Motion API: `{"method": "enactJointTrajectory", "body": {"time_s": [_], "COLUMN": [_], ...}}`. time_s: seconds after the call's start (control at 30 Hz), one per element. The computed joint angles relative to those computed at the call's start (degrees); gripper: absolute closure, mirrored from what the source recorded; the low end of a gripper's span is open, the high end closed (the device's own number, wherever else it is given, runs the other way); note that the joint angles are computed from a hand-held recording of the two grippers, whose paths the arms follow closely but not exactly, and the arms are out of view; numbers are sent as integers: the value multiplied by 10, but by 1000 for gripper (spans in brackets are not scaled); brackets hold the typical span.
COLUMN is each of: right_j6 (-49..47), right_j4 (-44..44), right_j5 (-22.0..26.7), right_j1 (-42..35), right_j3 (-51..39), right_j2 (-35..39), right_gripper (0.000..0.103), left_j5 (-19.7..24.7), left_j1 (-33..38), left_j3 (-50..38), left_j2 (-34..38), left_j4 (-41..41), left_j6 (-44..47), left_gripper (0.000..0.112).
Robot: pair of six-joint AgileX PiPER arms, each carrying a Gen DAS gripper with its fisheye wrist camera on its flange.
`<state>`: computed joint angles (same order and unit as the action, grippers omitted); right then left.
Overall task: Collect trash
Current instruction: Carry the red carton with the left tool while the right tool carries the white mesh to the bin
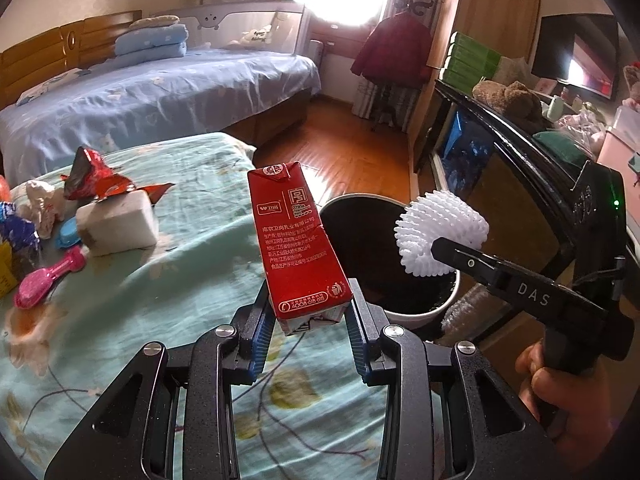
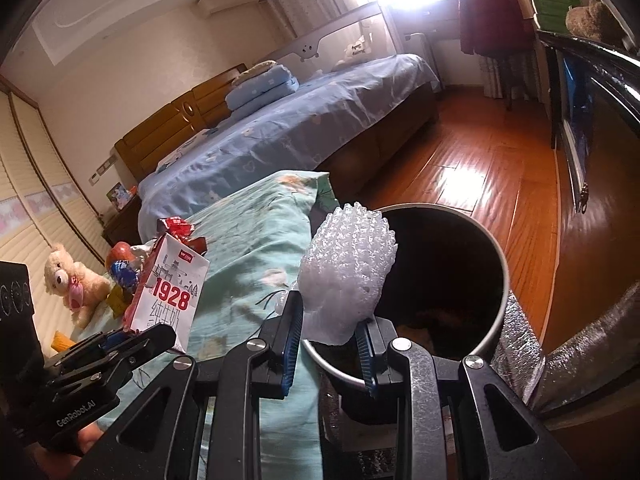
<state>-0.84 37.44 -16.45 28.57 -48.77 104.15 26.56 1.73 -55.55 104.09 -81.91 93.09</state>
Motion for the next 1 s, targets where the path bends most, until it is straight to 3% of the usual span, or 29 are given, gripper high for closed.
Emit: {"method": "enactJointTrajectory", "body": {"time_s": [1.0], "right_j6": [92], "right_j4": [-124], "right_j5": [27], "right_j1": [-84], "right_j3": [4], "right_j2": [16], "right_gripper": [74], "left_j5": [-17], "left_j1": [-79], "left_j3": [-88], "left_j2": [63], "left_j4": [91], "left_j6": [-98], "left_gripper": [80]}}
